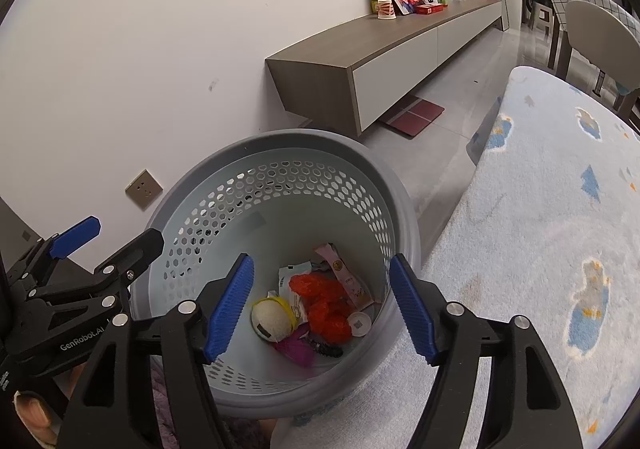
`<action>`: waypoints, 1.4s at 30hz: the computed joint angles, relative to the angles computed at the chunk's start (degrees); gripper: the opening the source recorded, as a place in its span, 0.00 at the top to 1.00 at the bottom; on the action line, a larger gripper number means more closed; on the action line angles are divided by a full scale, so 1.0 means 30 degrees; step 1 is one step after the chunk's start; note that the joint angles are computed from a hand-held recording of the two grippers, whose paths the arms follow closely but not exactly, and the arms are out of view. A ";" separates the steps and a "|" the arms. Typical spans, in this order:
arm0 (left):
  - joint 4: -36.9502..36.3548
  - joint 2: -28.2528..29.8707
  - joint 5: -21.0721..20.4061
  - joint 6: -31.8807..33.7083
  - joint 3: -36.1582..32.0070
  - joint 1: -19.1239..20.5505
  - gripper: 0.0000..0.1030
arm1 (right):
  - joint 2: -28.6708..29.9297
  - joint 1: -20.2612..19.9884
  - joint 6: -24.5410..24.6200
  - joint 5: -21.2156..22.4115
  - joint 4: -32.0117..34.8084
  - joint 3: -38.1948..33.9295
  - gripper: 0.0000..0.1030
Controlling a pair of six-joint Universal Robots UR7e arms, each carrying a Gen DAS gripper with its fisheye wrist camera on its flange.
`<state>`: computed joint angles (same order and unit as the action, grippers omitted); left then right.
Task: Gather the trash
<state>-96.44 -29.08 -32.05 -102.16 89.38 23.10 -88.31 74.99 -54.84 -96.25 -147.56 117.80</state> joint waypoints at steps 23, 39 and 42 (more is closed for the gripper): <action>0.1197 0.0088 -0.0465 -0.0909 -0.0447 0.0182 0.06 | -0.0042 -0.0073 -0.0300 -0.0004 -0.0147 0.0124 0.34; 0.1993 0.0098 -0.0410 -0.1561 -0.0637 0.0139 0.06 | -0.0066 -0.0024 -0.0445 -0.0120 -0.0227 0.0224 0.34; 0.1992 0.0113 -0.0340 -0.1511 -0.0663 0.0131 0.06 | -0.0050 0.0010 -0.0449 -0.0163 -0.0212 0.0206 0.34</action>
<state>-90.46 -28.74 -33.07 -106.69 87.39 23.49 -88.46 75.02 -56.19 -96.73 -148.20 118.41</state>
